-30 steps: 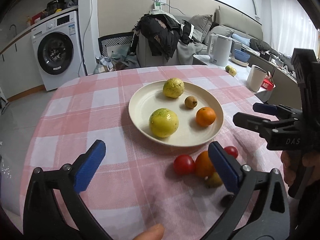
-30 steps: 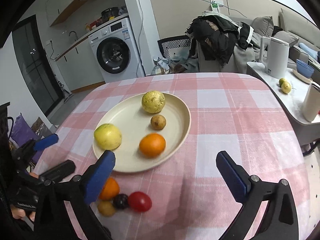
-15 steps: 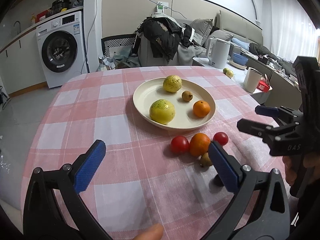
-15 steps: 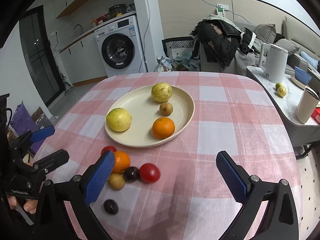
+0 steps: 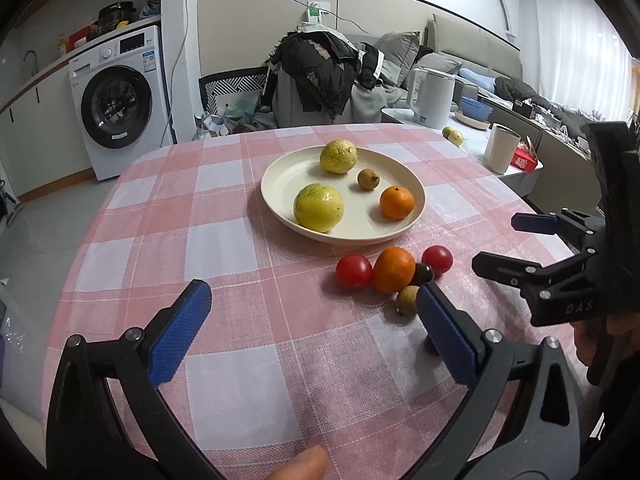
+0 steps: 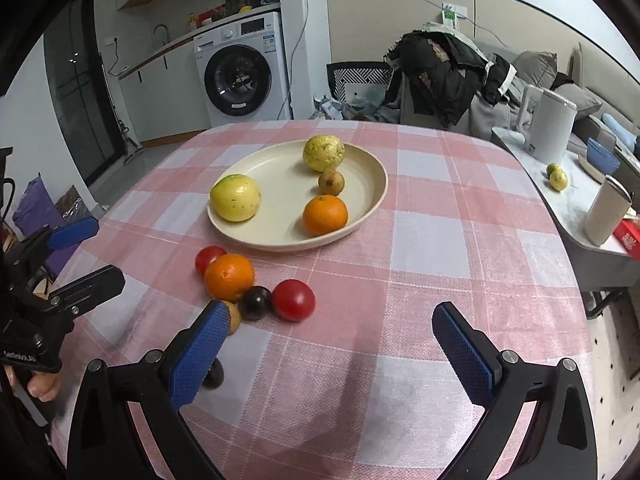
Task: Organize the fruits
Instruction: 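Withdraw both tools and move the left tool toward a dark purple plum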
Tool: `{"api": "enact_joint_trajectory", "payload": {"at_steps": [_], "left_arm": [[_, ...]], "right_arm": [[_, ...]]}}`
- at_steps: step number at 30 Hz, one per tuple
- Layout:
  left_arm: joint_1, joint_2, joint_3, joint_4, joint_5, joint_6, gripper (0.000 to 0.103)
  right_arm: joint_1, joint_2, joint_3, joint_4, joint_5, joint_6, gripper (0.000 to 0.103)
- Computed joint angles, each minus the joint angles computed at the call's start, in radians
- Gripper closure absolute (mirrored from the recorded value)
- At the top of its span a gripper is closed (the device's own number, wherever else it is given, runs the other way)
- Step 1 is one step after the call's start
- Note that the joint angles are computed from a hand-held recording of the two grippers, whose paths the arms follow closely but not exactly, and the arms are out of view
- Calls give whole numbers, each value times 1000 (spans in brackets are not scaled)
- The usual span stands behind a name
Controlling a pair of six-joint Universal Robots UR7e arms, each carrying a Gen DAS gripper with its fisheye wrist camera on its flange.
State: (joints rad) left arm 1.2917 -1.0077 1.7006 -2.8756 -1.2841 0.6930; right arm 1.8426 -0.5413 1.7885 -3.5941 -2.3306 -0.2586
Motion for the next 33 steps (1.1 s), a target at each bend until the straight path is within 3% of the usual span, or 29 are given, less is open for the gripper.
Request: {"api": "enact_joint_trajectory", "payload": {"at_steps": [13, 33], "left_arm": [[-3, 15, 2, 42, 15, 4, 1], [-16, 34, 26, 153, 32, 8, 1]], "right_arm": [[-19, -21, 10, 72, 1, 45, 0], [-18, -33, 18, 136, -29, 33, 0]]}}
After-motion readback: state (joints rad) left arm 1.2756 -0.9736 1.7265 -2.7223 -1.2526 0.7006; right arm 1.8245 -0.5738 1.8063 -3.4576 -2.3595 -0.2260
